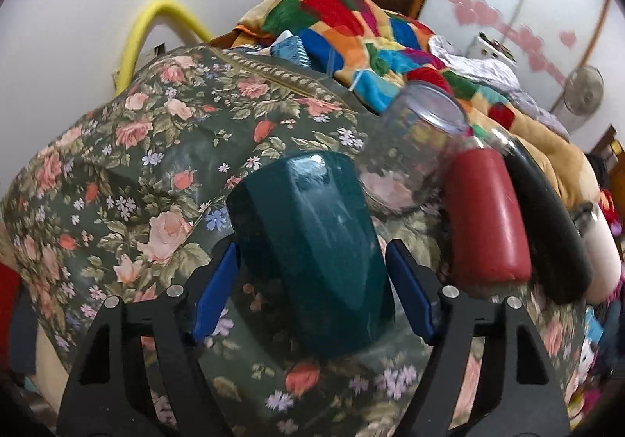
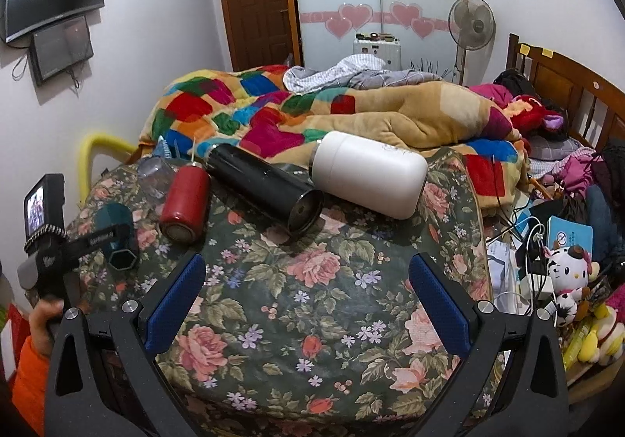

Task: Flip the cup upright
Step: 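Lower the left tool and grasp the dark teal mug lying on its side, then lift the teal mug with the left tool toward the right tool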

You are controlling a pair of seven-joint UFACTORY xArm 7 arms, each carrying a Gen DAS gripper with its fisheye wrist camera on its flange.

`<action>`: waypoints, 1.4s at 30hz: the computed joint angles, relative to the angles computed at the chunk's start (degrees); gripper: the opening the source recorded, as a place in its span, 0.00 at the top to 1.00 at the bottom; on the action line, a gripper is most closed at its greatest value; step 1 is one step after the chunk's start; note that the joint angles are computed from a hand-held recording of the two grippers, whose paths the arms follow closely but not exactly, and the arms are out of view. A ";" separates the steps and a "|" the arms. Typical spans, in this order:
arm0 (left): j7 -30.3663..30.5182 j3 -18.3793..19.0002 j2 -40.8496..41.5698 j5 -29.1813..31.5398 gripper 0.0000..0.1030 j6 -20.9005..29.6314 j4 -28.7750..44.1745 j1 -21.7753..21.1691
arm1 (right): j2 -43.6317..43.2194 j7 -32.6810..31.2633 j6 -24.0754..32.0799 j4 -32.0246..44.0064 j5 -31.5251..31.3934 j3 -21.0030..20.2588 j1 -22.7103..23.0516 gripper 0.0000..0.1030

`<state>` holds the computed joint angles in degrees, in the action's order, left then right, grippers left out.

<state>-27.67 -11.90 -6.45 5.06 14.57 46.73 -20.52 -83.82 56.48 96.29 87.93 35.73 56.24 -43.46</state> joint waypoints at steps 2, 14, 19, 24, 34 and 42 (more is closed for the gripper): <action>-3.13 -0.91 1.39 3.95 0.26 -0.07 1.01 0.97 | -0.11 -0.05 -0.13 -1.05 0.53 0.24 0.26 0.00; -12.57 0.36 5.85 18.32 0.31 3.21 4.68 -0.60 | 0.96 2.87 -2.69 -4.56 1.37 1.53 2.83 0.00; -9.76 0.42 3.43 16.62 0.32 4.63 2.65 -0.94 | 2.10 3.88 -4.43 -3.92 1.68 2.24 3.48 0.00; -1.21 -0.05 -3.25 9.07 0.32 4.38 -3.33 -1.99 | 2.64 2.87 -4.26 -0.74 0.14 2.09 2.55 0.00; 11.61 -0.32 -18.15 -4.25 0.32 4.94 -10.22 -8.79 | 2.04 1.27 -1.69 6.16 -0.44 -0.45 -0.43 0.00; 16.84 -1.60 -19.20 -10.68 0.32 6.25 -7.29 -14.43 | 0.24 0.23 0.95 11.20 -0.55 -4.05 -2.60 0.00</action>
<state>-10.82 -13.50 -25.65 -5.62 20.81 39.45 -34.95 -83.58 56.71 97.25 99.13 35.18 52.19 -46.06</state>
